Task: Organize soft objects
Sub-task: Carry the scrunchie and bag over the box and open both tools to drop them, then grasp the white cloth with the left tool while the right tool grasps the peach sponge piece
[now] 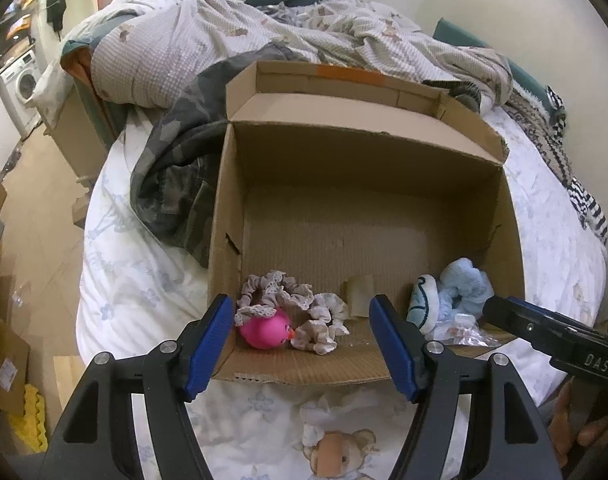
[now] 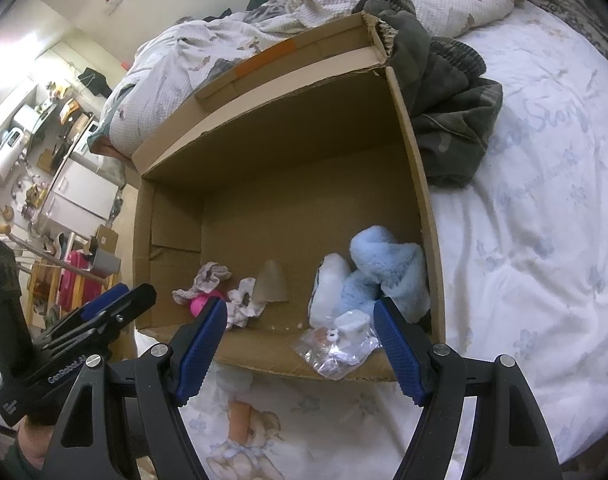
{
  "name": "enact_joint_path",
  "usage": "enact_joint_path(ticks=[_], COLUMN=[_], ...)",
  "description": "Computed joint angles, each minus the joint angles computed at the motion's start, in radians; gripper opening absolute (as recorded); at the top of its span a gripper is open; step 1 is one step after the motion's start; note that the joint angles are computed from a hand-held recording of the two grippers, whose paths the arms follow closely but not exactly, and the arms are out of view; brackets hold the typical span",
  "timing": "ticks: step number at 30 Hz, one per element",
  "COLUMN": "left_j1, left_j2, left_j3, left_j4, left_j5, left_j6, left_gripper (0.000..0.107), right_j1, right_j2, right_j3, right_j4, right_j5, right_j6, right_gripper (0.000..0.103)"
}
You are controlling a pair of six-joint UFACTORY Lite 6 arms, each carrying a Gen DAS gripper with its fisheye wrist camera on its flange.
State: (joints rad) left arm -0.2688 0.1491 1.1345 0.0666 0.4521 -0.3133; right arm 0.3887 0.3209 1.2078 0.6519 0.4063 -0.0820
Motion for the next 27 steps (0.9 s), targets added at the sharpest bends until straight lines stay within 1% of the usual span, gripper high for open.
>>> enact_joint_path(ticks=[7, 9, 12, 14, 16, 18, 22, 25, 27], left_j1=[0.02, 0.032, 0.061, 0.08, 0.087, 0.091, 0.119, 0.16, 0.188], left_j2=[-0.047, -0.044, -0.031, -0.04, -0.056, -0.073, -0.081, -0.08, -0.075], left_j3=[-0.032, -0.031, -0.028, -0.045, -0.067, -0.097, -0.137, -0.153, -0.153], left_j4=[-0.032, -0.077, -0.153, -0.195, -0.2, -0.172, -0.157, -0.191, -0.223], left_j5=[0.038, 0.068, 0.118, 0.13, 0.13, 0.125, 0.118, 0.127, 0.135], left_j6=[0.033, 0.079, 0.149, 0.185, 0.196, 0.186, 0.197, 0.23, 0.261], left_gripper=[0.068, 0.068, 0.068, 0.068, 0.068, 0.068, 0.068, 0.068, 0.068], right_j1=[0.032, 0.046, 0.063, 0.076, 0.091, 0.099, 0.116, 0.134, 0.145], right_j2=[-0.039, -0.058, -0.091, -0.104, -0.121, -0.128, -0.132, -0.087, -0.035], right_j3=[-0.04, -0.059, -0.094, -0.114, -0.133, -0.139, -0.165, -0.15, -0.125], right_j4=[-0.091, -0.131, -0.144, -0.146, -0.16, -0.134, -0.018, 0.041, 0.118], right_j5=[-0.011, -0.017, -0.026, -0.031, -0.037, -0.034, -0.036, -0.012, 0.019], right_j6=[0.087, 0.122, 0.135, 0.144, 0.164, 0.14, 0.048, -0.003, -0.069], right_gripper=[0.08, 0.08, 0.08, 0.08, 0.08, 0.08, 0.08, 0.08, 0.08])
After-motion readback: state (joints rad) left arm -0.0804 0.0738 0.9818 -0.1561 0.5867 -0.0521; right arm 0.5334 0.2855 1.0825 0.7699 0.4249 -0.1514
